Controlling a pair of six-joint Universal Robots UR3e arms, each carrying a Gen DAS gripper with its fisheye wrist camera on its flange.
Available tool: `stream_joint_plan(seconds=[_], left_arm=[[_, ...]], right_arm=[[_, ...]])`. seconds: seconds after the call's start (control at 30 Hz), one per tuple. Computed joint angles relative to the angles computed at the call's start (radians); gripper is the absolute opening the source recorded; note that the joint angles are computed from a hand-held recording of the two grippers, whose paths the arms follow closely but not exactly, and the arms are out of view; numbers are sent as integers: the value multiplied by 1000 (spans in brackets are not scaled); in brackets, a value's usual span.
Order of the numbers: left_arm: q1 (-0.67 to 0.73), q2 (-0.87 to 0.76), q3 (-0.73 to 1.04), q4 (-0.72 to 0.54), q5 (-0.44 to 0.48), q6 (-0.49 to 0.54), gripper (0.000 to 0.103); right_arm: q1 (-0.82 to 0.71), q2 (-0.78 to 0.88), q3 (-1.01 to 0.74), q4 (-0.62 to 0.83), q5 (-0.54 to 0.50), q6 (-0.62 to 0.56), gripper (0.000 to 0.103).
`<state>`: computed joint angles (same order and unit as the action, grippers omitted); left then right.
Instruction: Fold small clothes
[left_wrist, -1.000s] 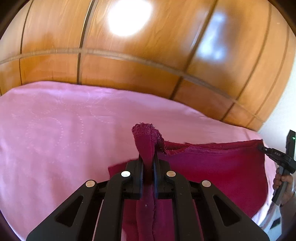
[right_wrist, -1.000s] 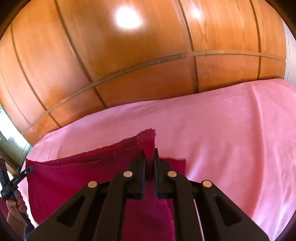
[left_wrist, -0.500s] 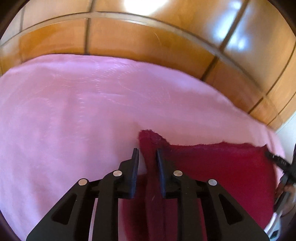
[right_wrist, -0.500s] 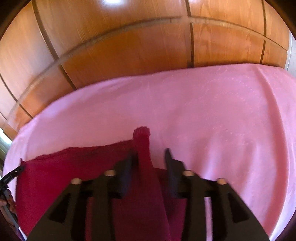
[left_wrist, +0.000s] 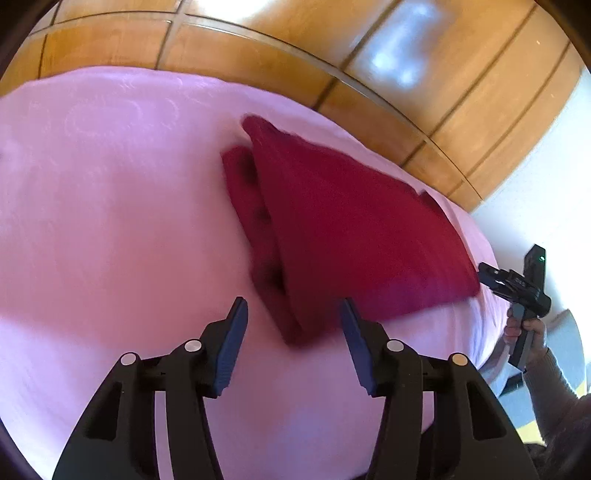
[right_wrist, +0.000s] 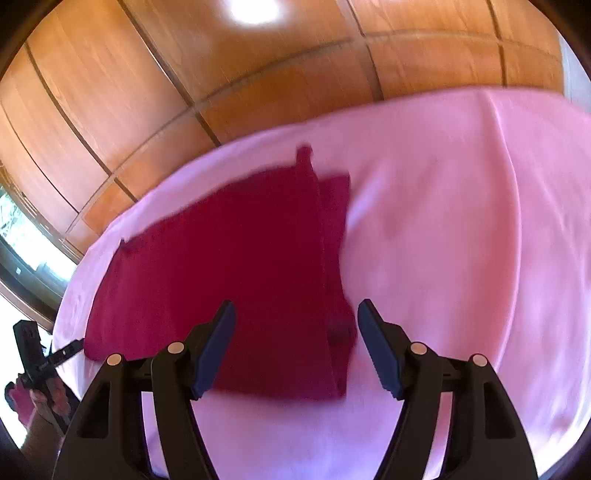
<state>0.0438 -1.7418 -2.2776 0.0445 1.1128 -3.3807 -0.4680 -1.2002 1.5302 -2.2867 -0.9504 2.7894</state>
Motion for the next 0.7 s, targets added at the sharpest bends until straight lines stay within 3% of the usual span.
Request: stream_joint_plan(seconds=[0.07, 0.1, 0.13, 0.23, 0.43, 0.7], left_arm=[[-33, -47, -8, 71, 17, -35, 51], [-40, -69, -2, 87, 21, -41, 38], [-55, -106, 40, 81, 32, -47, 26], [-51, -118, 55, 86, 29, -52, 12], [-1, 83, -39, -40, -8, 85, 9], [-39, 239, -213, -100, 26, 22, 11]], right_arm=[[-12, -16, 53, -18, -4, 2, 66], [-16, -15, 65, -22, -6, 1, 60], [-25, -20, 81, -10, -5, -15, 41], [-12, -31, 84, 12, -25, -45, 19], [-71, -170, 109, 126, 35, -146, 14], [-156, -379, 325, 334, -50, -344, 14]])
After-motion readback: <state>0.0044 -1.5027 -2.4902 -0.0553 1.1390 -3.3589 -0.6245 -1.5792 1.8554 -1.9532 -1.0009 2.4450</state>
